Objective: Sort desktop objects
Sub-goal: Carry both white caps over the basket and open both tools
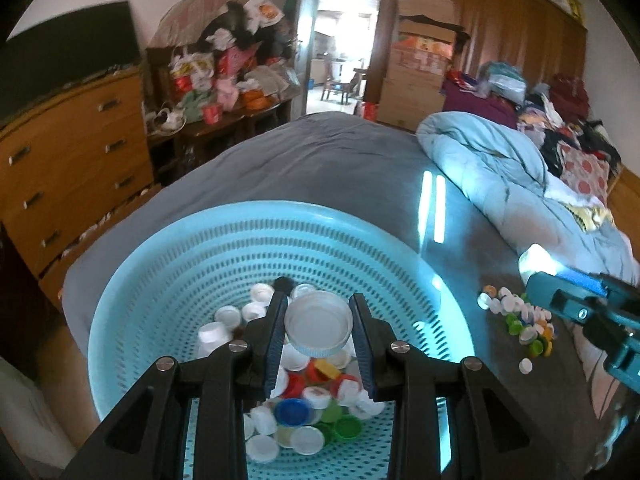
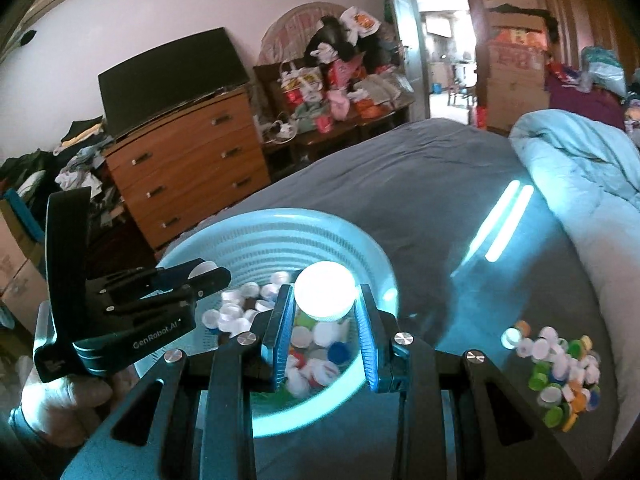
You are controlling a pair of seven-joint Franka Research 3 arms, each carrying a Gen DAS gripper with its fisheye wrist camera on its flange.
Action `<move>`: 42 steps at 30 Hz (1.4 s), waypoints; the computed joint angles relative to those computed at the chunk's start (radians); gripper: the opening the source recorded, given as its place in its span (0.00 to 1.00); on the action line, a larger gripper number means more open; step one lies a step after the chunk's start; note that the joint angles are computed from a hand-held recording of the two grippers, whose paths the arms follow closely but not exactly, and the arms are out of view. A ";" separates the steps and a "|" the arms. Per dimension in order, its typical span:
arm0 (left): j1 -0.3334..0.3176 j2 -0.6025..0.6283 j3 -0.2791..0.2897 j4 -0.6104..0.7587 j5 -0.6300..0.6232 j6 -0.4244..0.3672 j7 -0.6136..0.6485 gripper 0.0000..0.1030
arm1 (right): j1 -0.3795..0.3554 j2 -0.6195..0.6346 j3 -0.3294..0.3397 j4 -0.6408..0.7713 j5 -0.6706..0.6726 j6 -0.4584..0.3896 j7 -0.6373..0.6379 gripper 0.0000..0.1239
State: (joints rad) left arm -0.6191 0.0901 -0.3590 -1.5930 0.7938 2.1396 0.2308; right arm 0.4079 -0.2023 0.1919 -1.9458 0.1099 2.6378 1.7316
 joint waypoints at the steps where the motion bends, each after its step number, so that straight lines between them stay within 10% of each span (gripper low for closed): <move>1: 0.005 -0.007 0.003 -0.010 -0.012 0.003 0.001 0.33 | 0.006 0.024 -0.003 0.026 0.017 -0.018 -0.009 0.22; 9: 0.080 -0.061 0.013 -0.128 -0.227 0.090 0.058 0.33 | 0.038 0.115 -0.013 0.121 0.084 -0.112 -0.033 0.22; 34: 0.101 -0.067 0.000 -0.150 -0.228 0.114 0.056 0.33 | 0.049 0.131 -0.022 0.143 0.105 -0.129 -0.059 0.22; 36: 0.099 -0.062 0.001 -0.142 -0.217 0.098 0.047 0.47 | 0.049 0.132 -0.022 0.144 0.104 -0.135 -0.064 0.24; 38: 0.090 -0.060 -0.001 -0.132 -0.176 0.064 0.007 0.96 | 0.047 0.129 -0.016 0.139 0.062 -0.125 -0.040 0.44; 42: 0.086 -0.065 -0.002 -0.130 -0.150 0.043 -0.018 0.99 | 0.049 0.121 -0.016 0.130 0.066 -0.104 -0.033 0.53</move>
